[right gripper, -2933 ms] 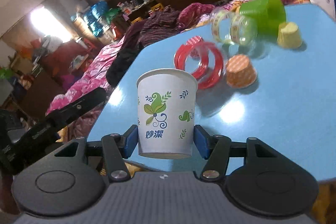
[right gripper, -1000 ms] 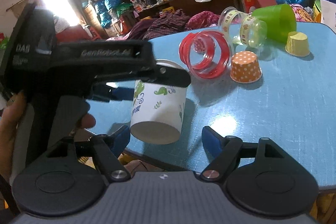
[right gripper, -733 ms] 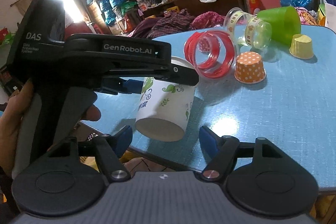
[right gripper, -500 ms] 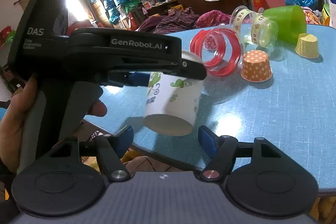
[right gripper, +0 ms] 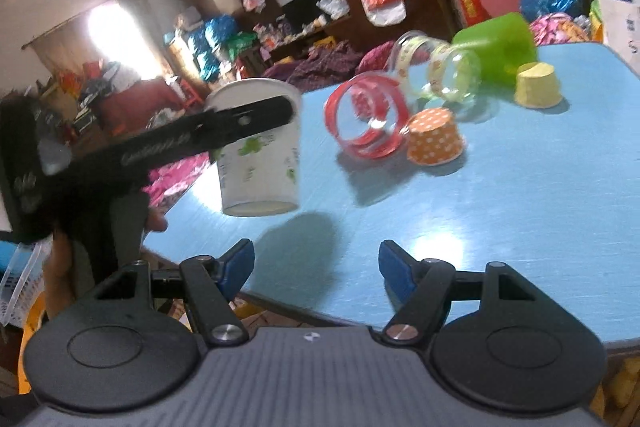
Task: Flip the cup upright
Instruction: 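Lower the upright white cup onto the table with the right tool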
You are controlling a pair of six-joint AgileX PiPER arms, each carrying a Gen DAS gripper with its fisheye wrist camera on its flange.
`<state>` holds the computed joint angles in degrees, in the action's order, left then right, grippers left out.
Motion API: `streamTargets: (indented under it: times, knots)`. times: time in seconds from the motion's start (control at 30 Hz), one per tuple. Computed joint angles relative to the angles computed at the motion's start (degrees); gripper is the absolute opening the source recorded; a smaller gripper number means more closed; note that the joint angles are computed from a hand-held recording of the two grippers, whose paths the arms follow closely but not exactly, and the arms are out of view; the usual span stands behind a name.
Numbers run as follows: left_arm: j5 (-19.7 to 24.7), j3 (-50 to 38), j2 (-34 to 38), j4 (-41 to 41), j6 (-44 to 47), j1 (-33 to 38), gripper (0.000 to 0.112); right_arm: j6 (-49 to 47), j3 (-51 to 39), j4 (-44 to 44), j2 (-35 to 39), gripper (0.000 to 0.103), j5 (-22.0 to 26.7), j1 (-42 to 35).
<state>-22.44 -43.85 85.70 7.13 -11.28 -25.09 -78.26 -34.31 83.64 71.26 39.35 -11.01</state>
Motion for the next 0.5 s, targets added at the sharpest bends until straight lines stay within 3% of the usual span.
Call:
streamTargets:
  times: [0.13, 0.2, 0.27, 0.5]
  knots:
    - [-22.92, 8.26, 3.85, -19.44, 22.92, -7.08, 0.076, -3.45, 1.26, 2.89, 0.34, 0.073, 5.30, -5.65]
    - [-33.04, 9.58, 8.12, -26.19, 29.77, -11.33, 0.076, -4.76, 1.68, 3.93, 0.44, 0.073, 8.11, -8.31]
    - [-37.36, 9.40, 10.94, -27.97, 31.91, -13.10, 0.076, -5.85, 2.11, 5.05, -0.32, 0.074, 7.48, -8.91]
    - [-40.55, 9.82, 13.76, -26.98, 29.43, -13.70, 0.076, -10.64, 3.46, 9.47, -0.97, 0.078, 5.36, -10.96]
